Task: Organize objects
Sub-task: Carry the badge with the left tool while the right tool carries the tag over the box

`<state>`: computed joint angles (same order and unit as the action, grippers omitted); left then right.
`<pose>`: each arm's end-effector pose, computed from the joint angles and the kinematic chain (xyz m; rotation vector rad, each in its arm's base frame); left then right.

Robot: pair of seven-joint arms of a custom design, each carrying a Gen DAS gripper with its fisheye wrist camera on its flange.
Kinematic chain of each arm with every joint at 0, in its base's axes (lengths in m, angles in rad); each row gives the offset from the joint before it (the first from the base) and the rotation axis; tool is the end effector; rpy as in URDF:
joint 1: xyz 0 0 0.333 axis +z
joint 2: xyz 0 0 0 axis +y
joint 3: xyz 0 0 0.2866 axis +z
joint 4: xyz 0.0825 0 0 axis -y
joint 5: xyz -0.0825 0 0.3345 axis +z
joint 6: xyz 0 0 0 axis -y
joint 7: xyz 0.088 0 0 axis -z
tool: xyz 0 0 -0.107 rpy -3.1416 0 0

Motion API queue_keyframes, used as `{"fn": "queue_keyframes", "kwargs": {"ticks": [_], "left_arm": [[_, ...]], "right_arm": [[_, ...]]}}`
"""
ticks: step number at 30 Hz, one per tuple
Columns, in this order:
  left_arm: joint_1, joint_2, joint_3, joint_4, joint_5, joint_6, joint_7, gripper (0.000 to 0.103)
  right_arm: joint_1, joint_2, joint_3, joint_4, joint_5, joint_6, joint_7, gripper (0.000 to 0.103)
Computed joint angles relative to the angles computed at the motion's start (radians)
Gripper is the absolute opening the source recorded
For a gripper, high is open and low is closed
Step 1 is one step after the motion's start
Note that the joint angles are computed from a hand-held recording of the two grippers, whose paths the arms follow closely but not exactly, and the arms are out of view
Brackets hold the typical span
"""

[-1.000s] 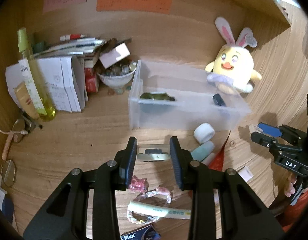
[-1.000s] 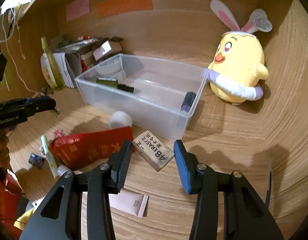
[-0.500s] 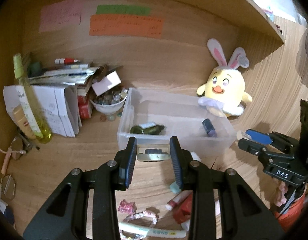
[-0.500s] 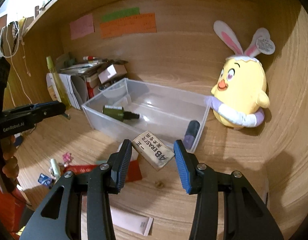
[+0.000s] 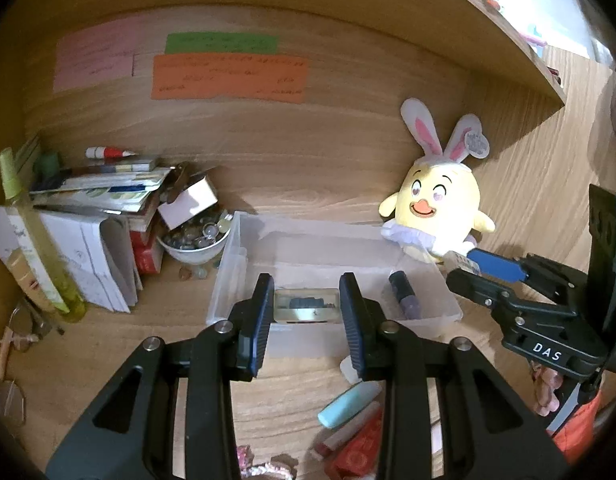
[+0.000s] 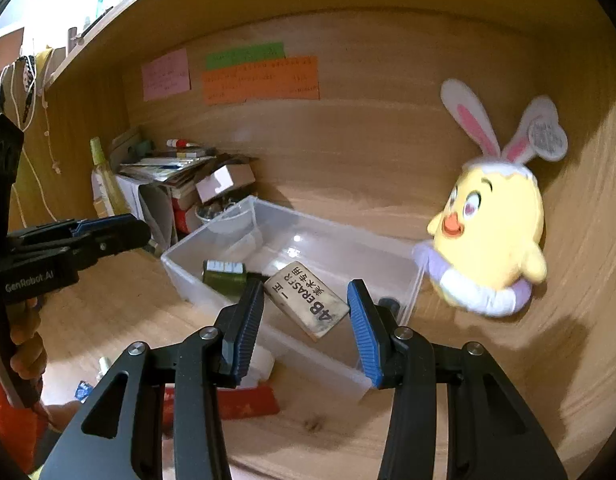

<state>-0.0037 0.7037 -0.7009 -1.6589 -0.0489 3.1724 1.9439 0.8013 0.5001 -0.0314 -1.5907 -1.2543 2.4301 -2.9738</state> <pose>0.5850 -0.3437 0.3876 -1.1056 2.3107 -1.3589 0.4743 0.4601 0.3808 -1.5566 1.6937 -0.9115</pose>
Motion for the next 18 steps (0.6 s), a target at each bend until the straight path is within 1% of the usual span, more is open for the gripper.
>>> {"fn": "queue_keyframes", "kwargs": {"ticks": [3,6,10,18], "left_arm": [[-0.022,0.018,0.010,0.042,0.000,-0.023,0.001,0.033],[-0.063,0.029,0.046,0.083,-0.004,-0.037,0.002,0.033],[-0.121,0.051,0.098,0.146,-0.013,-0.069,0.001,0.033],[-0.248,0.126,0.229,0.314,-0.045,-0.189,-0.024,0.033]], "right_arm": [[-0.005,0.015,-0.003,0.034,0.013,-0.019,-0.049,0.040],[-0.013,0.025,-0.011,0.055,0.025,-0.011,-0.074,0.040],[-0.023,0.046,-0.024,0.087,0.052,-0.006,-0.108,0.040],[-0.047,0.103,-0.049,0.130,0.140,0.048,-0.173,0.040]]}}
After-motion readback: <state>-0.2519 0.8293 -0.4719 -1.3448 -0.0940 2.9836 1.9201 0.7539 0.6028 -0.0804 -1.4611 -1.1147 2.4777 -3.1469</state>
